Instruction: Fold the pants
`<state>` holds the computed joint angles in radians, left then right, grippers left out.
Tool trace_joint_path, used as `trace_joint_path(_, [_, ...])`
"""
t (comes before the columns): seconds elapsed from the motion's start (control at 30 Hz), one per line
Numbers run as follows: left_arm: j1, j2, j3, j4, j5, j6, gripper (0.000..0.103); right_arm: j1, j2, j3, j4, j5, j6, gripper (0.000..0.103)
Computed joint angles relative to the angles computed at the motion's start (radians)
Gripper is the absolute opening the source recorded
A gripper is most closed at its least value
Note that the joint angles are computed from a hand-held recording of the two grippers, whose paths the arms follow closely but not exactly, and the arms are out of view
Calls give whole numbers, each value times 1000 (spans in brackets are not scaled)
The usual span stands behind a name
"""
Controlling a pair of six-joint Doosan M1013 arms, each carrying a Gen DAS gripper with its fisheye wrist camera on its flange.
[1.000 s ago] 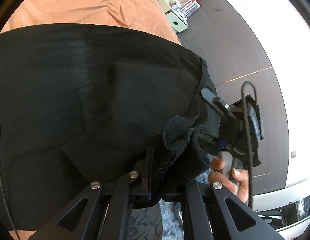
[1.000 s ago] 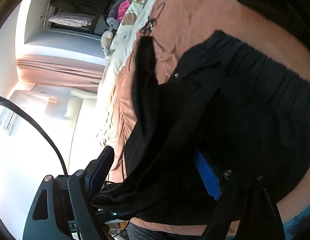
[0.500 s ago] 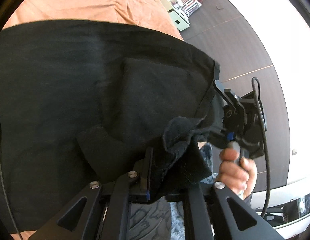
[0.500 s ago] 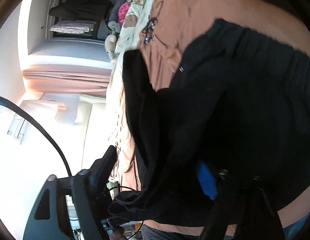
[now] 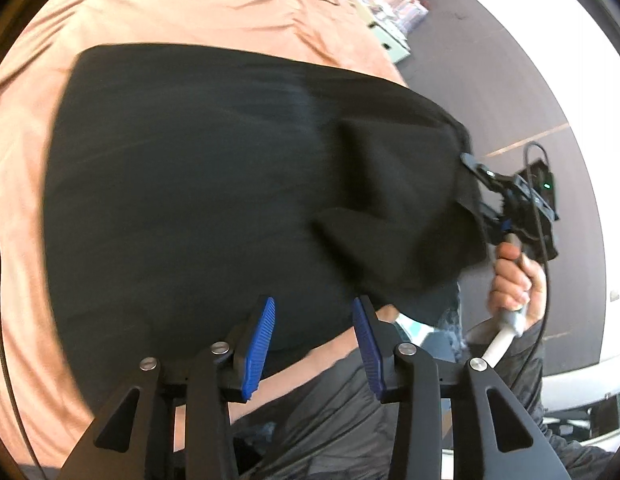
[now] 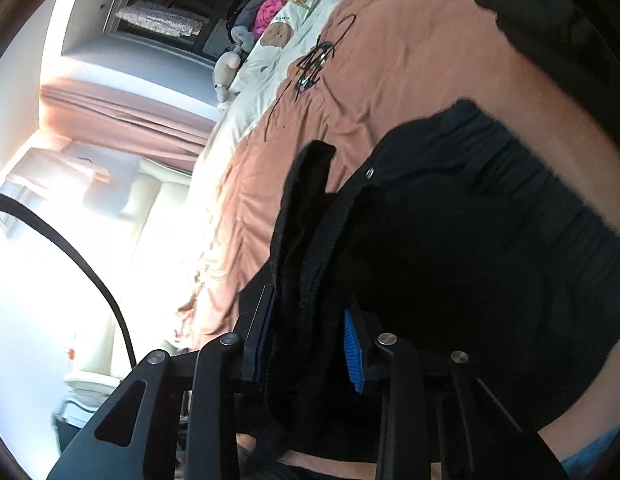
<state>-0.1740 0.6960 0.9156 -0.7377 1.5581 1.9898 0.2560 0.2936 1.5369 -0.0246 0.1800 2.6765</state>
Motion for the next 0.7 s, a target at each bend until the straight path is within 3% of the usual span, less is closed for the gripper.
trace_joint_path(0.07, [11, 10, -11, 15, -16, -29, 42, 6, 2, -26, -87, 66, 55, 29])
trace_joint_path(0.27, [49, 16, -22, 50, -76, -93, 42, 16, 23, -93, -79, 180, 2, 31])
trace_joint_path(0.4, [59, 23, -37, 64, -110, -147, 42, 27, 40, -139, -48, 242, -40, 45])
trace_joint_path(0.53, [69, 31, -43, 74, -137, -175, 42, 34, 38, -122, -1, 226, -87, 54])
trace_joint_path(0.7, [72, 39, -38, 103, -166, -210, 42, 7, 54, -115, 128, 190, -185, 54])
